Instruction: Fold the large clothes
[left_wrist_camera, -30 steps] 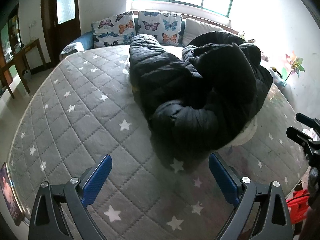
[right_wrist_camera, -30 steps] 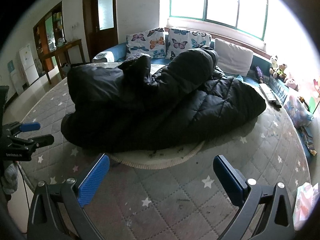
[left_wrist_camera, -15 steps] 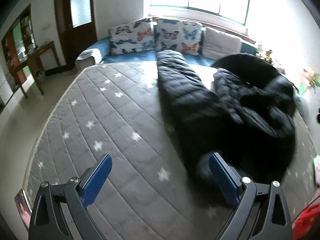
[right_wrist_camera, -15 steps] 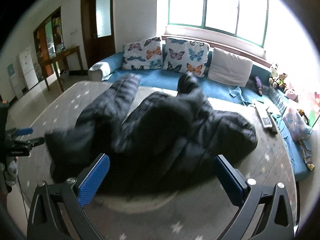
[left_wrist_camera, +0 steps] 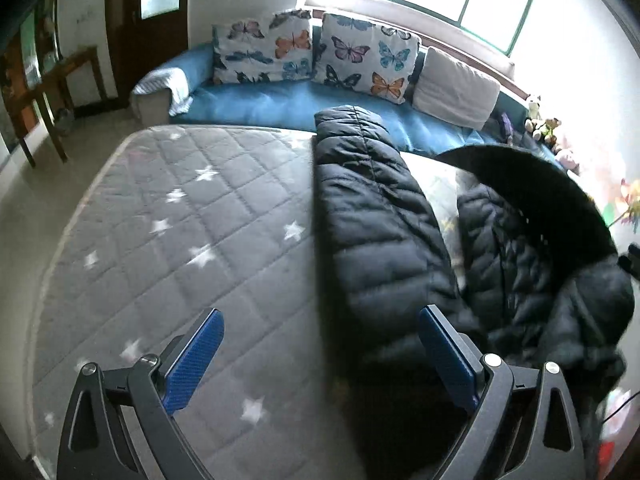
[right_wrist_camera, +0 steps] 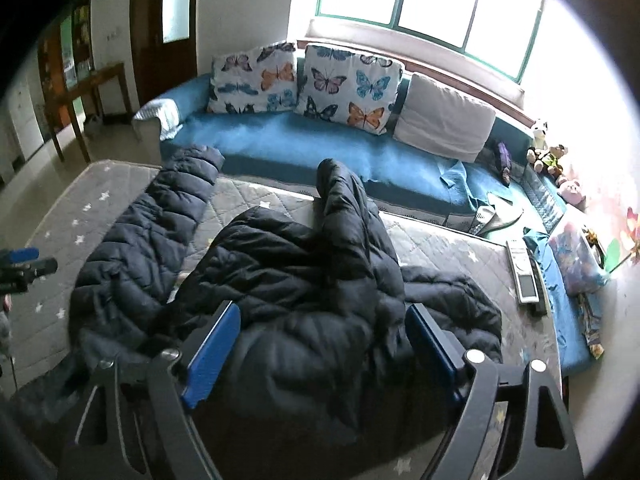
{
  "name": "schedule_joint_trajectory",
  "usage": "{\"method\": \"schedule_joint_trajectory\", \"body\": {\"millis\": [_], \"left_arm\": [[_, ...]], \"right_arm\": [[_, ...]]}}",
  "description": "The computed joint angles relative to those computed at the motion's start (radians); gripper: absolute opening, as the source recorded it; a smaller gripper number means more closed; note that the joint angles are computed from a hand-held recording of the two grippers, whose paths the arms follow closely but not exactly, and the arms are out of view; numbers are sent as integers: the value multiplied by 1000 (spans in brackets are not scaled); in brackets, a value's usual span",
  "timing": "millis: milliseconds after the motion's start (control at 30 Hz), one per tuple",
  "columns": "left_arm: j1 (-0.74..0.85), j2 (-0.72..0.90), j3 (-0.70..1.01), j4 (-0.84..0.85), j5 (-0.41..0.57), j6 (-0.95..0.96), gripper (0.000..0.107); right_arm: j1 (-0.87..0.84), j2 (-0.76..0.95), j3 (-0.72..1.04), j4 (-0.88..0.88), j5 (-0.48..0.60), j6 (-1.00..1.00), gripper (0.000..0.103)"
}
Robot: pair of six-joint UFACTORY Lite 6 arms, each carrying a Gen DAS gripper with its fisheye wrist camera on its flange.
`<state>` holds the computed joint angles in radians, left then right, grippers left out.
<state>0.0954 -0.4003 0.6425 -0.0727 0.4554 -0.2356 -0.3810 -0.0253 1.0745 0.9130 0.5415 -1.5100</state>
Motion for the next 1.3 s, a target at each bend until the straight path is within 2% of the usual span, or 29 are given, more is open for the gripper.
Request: {"method": "schedule_joint_trajectory", "body": {"millis": [67,133,233,300,400,433,467,500,533,600,667,733,800,867,933,967,1033,1100,1200,1267,1300], "left_arm": [[58,165,87,-176,-47,188,103],[89,309,169,-281,-83,293,103],[126,493,283,-523,-89,516,103],[129,588,348,-622,-76,601,103],[124,704,436,-714,-51,684,100],[121,735,459,-757,-37,726,93],[119,780,493,-820,-11,783,76],[117,800,504,-859,6,817,70],[114,819,512,-897,25,844,68],[89,824,501,-948,-8,881,53],[53,797,470,-939,-72,875,31],[17,728,405,-954,-147,890,17],[-2,640,330,-992,-195,917,13],[-22,549,267,-932,-233,836,11],[-55,436,186,-734,-291,628,11],[-67,378,140,-630,-309,524,11],[-77,251,47,-420,-316,320,10],[-76,121,-31,-214,-285,111,10],[-88,-110,-146,42,-200,-153,10],[-109,-287,-217,117,-121,-241,10],[-96,-364,-245,109,-78,-227,10]], "right_arm": [[46,38,45,-63,-44,76,92],[92,89,93,-137,-95,158,90],[148,152,161,-306,-158,324,88],[191,204,204,-492,-216,501,82],[228,276,274,-776,-235,776,74],[232,296,295,-827,-224,833,67],[228,325,326,-852,-202,864,60],[223,340,344,-846,-184,860,49],[220,344,350,-831,-168,847,42],[192,326,333,-766,-152,774,30],[161,274,280,-713,-171,703,27],[140,244,242,-661,-188,647,22],[76,179,184,-532,-192,504,21],[-4,128,144,-368,-171,328,20],[-83,88,106,-204,-128,155,19],[-161,46,71,-117,-74,51,18],[-254,-14,3,2,-46,-103,12],[-379,-71,-76,147,-36,-304,12],[-587,-67,-81,226,111,-456,12],[-667,-40,-28,167,230,-427,12],[-676,-34,-8,142,261,-396,13]]}}
